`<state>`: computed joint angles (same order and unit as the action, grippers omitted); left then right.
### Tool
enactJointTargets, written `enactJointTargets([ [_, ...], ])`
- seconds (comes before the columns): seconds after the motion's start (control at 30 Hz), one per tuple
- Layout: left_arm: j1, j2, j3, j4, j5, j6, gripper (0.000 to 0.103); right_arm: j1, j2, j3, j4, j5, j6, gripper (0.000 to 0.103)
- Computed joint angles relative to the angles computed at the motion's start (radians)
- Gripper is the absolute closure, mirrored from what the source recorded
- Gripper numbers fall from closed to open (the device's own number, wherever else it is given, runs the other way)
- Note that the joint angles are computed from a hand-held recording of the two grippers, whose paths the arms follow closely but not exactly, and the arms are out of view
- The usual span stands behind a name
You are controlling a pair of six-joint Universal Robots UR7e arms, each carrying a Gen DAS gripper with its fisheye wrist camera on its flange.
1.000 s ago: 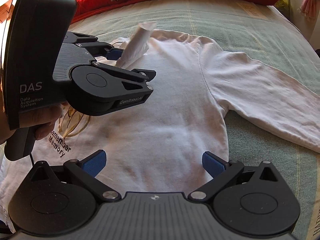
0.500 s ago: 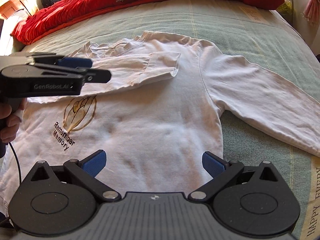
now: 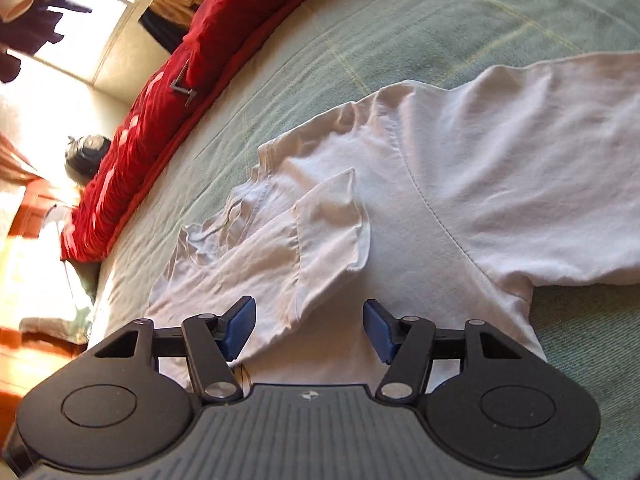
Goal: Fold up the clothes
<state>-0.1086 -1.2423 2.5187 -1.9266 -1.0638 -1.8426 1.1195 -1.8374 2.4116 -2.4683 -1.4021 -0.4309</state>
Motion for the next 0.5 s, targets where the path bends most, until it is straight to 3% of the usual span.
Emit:
enactJointTargets([
  [0.07, -0.01, -0.011, 0.013, -0.005, -0.013, -0.008, 0.049, -0.007, 0.036, 0.003, -0.058, 0.023, 0.049, 0.048],
  [0.2, -0.026, -0.038, 0.037, 0.004, -0.036, -0.035, 0.049, 0.058, 0.115, -0.006, -0.184, -0.069, 0.086, 0.096],
  [0.33, -0.044, -0.085, 0.062, 0.047, -0.032, -0.09, 0.049, 0.122, 0.114, 0.006, -0.255, -0.105, 0.037, 0.097],
  [0.5, -0.057, -0.119, 0.093, 0.123, -0.023, -0.196, 0.049, 0.205, 0.147, -0.002, -0.275, -0.265, 0.026, 0.085],
])
